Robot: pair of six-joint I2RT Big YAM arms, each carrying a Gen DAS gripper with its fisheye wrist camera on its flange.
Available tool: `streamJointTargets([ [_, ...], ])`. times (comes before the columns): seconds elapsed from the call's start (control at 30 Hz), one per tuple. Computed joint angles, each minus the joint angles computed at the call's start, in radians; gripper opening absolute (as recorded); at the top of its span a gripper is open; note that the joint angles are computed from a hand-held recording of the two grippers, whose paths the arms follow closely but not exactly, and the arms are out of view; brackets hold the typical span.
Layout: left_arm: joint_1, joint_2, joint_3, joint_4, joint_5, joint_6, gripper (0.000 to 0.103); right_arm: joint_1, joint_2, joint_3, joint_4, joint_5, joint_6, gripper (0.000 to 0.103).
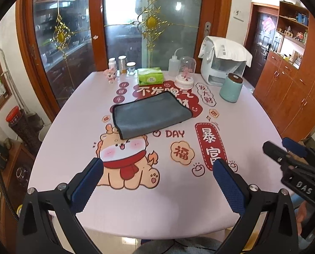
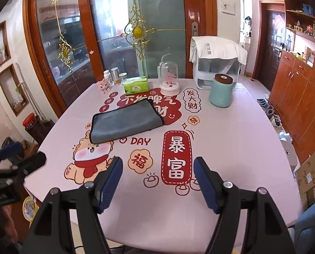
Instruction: Fold towel
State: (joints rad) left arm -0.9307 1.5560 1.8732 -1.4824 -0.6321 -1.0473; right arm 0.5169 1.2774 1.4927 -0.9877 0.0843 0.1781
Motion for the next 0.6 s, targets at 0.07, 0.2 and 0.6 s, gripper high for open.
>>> streamJointTargets([
  [0.07, 0.001, -0.004, -0.004, -0.013, 0.007, -0.015, 0.103, 0.017, -0.007, 0.002, 0.004, 0.024, 0.019, 0.070],
  [0.2, 0.006, -0.013, -0.012, -0.025, 0.015, -0.030, 0.103, 0.036, -0.010, 0.011, 0.001, 0.054, 0.048, 0.070],
  [0.6, 0.009, -0.017, -0.004, -0.060, -0.011, -0.039, 0.103, 0.061, 0.013, 0.048, -0.071, 0.110, 0.119, 0.070],
])
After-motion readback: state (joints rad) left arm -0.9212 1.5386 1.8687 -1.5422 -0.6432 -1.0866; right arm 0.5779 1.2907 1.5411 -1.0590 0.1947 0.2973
